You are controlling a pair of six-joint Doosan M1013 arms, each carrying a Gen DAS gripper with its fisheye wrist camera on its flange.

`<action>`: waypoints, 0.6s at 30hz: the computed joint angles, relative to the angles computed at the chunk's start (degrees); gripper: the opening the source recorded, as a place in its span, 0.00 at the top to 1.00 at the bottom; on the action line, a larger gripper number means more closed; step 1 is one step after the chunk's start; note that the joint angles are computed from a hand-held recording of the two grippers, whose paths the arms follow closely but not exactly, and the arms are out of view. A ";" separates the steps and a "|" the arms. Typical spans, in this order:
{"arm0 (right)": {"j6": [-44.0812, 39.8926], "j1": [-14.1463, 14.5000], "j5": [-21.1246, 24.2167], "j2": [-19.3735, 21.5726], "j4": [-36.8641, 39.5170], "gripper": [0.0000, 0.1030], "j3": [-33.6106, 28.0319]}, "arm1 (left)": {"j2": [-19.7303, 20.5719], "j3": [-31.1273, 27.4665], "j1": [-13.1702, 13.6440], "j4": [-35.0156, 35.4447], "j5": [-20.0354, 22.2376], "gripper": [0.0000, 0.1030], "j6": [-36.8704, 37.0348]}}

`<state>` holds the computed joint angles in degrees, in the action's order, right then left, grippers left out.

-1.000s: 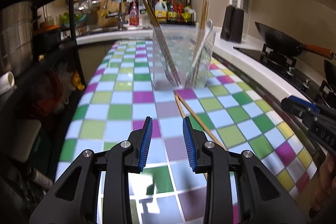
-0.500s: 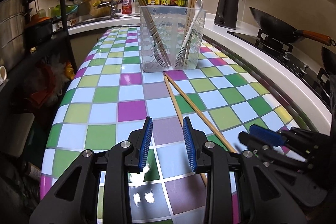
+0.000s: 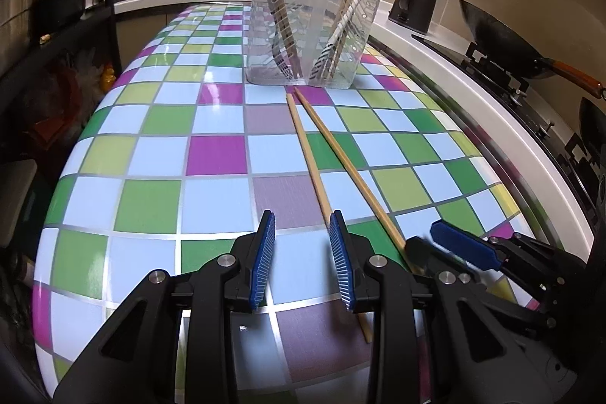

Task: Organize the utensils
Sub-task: 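Close the right gripper on a chopstick while the left gripper grasps the other chopstick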

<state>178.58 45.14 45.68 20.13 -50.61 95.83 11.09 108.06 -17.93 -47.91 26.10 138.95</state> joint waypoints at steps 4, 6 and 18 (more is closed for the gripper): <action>-2.50 -0.08 0.03 0.54 2.06 0.76 -0.36 | 0.40 -0.45 -0.64 1.42 2.31 0.71 -0.28; -2.62 0.06 0.46 0.59 1.73 0.79 -0.34 | 0.73 -0.82 -1.35 5.87 2.81 0.71 -3.78; 0.42 0.58 6.78 0.20 1.65 0.94 0.00 | 0.14 -0.54 -1.11 17.50 -1.38 0.93 -13.60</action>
